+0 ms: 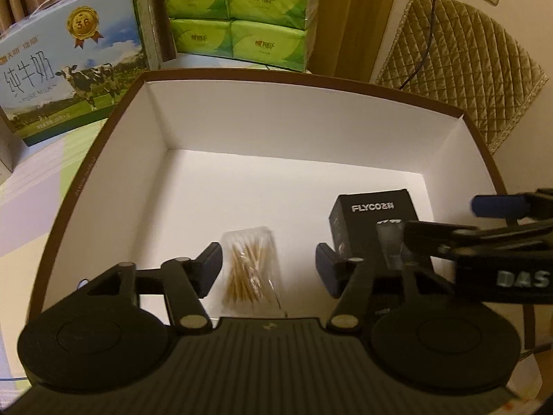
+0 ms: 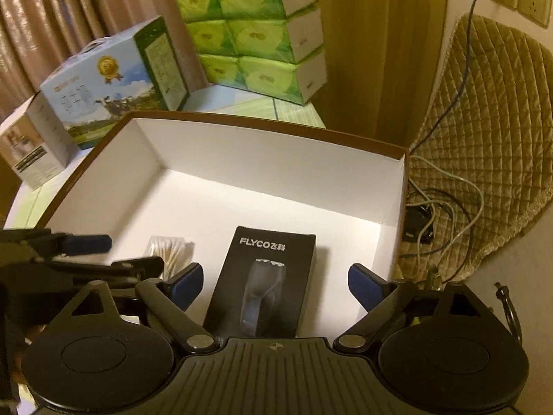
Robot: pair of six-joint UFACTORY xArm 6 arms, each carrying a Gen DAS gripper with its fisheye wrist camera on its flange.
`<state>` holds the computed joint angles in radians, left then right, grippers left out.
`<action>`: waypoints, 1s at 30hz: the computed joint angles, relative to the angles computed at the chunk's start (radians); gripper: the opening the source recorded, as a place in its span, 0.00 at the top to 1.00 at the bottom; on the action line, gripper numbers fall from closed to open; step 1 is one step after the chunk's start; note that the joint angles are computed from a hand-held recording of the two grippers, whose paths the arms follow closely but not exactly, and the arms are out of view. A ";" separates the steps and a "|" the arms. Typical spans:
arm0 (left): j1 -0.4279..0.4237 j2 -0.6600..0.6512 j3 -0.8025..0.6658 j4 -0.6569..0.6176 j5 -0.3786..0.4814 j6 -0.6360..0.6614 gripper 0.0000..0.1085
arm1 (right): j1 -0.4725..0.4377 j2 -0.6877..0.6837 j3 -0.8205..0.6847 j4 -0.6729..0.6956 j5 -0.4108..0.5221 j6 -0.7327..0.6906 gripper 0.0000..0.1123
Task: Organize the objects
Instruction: 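Carry both items into the open box and release them there, then withdraw both tools from the box back toward the remaining items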
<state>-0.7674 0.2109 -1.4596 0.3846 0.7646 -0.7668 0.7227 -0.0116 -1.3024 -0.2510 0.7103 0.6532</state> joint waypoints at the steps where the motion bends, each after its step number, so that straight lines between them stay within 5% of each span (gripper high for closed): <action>1: -0.001 -0.003 -0.001 0.004 0.013 -0.005 0.41 | 0.000 -0.015 0.016 0.009 -0.012 -0.016 0.20; 16: -0.052 -0.184 0.093 0.129 0.102 -0.178 0.33 | 0.038 -0.178 0.154 0.028 -0.057 -0.044 0.16; 30: -0.131 -0.422 0.263 0.195 0.143 -0.314 0.31 | 0.169 -0.321 0.226 -0.150 0.023 0.205 0.15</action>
<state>-0.8984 -0.2112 -1.1965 0.5797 0.9076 -1.0807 0.8918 -0.3330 -1.0764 -0.4010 0.7333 0.8581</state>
